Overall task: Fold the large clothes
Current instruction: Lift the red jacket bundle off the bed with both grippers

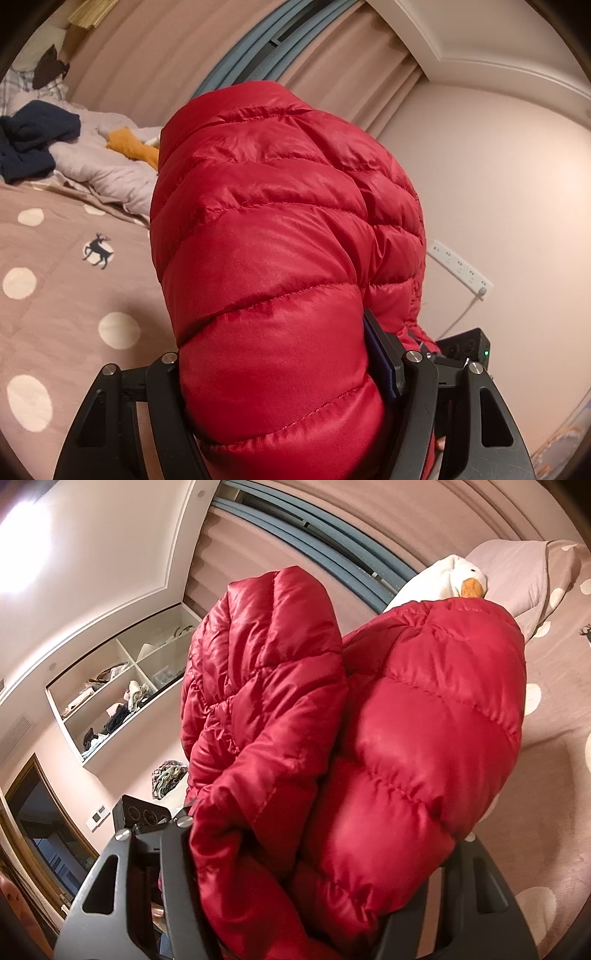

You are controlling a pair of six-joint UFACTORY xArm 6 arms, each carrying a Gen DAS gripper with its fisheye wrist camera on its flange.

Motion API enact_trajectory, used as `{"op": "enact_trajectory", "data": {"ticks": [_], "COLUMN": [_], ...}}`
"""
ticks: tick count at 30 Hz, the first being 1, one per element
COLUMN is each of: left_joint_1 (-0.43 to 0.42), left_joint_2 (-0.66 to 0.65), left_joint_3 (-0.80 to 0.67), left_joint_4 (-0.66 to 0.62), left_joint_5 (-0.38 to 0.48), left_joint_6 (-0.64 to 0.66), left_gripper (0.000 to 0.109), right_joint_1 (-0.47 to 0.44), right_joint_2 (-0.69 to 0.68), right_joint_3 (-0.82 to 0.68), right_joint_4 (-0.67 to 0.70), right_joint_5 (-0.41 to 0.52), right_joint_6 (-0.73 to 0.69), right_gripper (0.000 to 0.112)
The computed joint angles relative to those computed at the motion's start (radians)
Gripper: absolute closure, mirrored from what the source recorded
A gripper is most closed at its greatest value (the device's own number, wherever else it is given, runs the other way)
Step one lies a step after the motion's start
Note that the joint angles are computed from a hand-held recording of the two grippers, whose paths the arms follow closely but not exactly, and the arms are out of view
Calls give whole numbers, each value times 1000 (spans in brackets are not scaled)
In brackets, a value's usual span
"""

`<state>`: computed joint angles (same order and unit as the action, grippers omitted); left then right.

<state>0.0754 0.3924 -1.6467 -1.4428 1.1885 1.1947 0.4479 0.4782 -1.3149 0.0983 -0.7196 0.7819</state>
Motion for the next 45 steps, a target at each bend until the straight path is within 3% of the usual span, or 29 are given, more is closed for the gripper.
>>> {"op": "enact_trajectory", "data": {"ticks": [8, 14, 23, 35, 45], "left_joint_1": [11, 41, 73, 98, 63], "left_joint_2": [-24, -13, 62, 27, 64], "left_joint_3": [22, -12, -85, -22, -57], "left_joint_4": [-40, -102, -175, -218, -237], "left_joint_5": [-10, 9, 61, 183, 112], "left_joint_6": [31, 49, 30, 113, 127], "left_gripper": [40, 39, 38, 37, 37], "right_joint_1": [-7, -15, -12, 25, -2], "right_joint_2": [33, 89, 154, 54, 98], "right_joint_3": [-50, -171, -327, -167, -219], "right_joint_4": [-32, -81, -112, -23, -37], "right_joint_5": [-20, -3, 97, 6, 34], "right_joint_6": [15, 9, -55, -188, -138], "right_gripper": [50, 49, 49, 47, 46]}}
